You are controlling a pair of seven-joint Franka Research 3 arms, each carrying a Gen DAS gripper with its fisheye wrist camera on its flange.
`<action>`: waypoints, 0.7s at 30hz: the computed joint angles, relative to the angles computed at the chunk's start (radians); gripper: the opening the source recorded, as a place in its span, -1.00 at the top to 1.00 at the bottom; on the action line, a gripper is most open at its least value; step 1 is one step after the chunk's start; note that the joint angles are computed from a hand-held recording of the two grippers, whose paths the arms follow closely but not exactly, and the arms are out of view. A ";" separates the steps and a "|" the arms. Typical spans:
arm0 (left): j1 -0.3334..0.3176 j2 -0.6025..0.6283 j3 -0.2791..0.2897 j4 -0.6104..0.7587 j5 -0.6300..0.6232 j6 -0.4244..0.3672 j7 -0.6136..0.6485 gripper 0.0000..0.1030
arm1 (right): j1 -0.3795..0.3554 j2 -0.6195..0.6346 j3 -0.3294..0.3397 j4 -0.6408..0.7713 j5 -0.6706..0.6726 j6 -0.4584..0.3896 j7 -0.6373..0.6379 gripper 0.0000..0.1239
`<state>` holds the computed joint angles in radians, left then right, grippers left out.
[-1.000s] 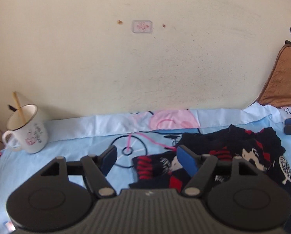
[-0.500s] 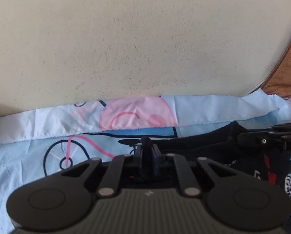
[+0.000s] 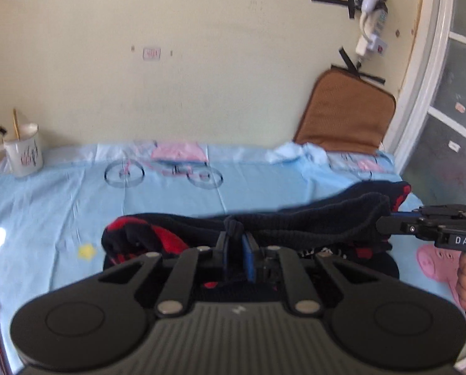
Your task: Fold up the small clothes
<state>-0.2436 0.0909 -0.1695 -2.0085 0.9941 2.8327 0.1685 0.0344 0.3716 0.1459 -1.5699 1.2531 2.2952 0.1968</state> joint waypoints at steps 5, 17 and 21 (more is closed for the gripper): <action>-0.017 0.016 -0.030 -0.127 -0.228 0.020 0.074 0.67 | 0.044 -0.083 -0.023 -0.271 0.037 0.164 -0.032 0.67; 0.085 -0.141 -0.090 -0.107 0.322 -0.052 -0.441 0.09 | 0.085 -0.194 -0.058 -0.339 0.399 0.145 -0.255 0.23; 0.052 -0.072 -0.064 -0.068 0.199 -0.151 -0.367 0.10 | 0.123 -0.129 -0.039 -0.277 0.376 0.170 -0.181 0.22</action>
<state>-0.1912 0.0186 -0.2339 -2.0766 1.1928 2.6821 -0.1989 0.1579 0.2426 0.1070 -1.8466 1.6288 2.4654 0.0158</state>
